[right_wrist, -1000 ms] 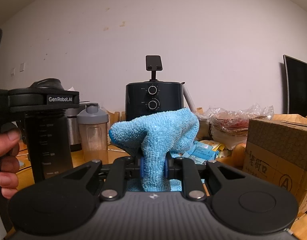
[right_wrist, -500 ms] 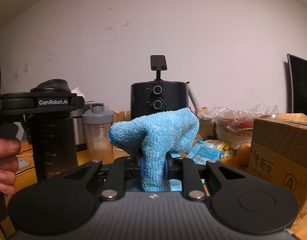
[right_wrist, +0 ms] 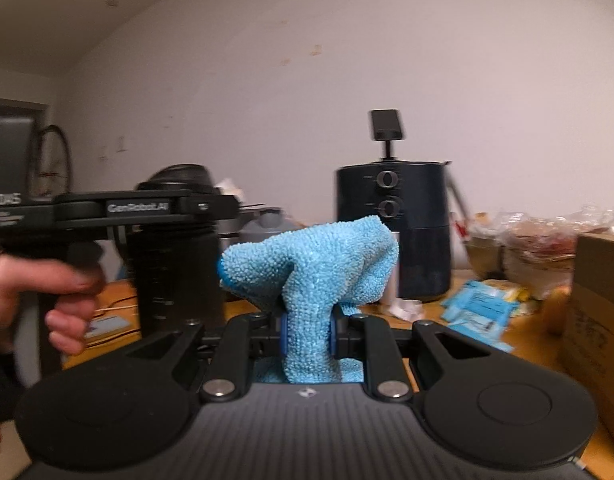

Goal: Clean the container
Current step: 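Wipe the bottle's base again with the cloth in the right gripper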

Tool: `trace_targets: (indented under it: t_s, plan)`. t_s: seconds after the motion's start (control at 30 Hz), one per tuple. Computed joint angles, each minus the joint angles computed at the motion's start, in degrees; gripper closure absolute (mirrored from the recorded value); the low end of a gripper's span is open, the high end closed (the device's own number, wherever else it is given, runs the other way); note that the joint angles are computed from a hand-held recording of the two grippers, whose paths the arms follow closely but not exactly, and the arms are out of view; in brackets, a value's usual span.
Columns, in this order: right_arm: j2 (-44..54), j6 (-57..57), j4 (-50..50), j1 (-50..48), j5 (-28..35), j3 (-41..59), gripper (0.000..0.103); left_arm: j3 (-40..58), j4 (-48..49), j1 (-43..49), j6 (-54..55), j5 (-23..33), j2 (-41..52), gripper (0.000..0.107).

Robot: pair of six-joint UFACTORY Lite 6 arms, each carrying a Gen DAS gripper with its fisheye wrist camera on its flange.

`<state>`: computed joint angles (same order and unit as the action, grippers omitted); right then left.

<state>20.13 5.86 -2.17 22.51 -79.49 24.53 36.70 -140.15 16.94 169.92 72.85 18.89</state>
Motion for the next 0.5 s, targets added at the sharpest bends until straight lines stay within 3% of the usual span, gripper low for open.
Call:
trace_targets:
  t_s: [0.5]
  plan:
    - [4.93,3.21,-29.51,-11.06,0.18,5.23,0.088,13.67,26.06,9.58,-8.22,5.01,10.18,0.039]
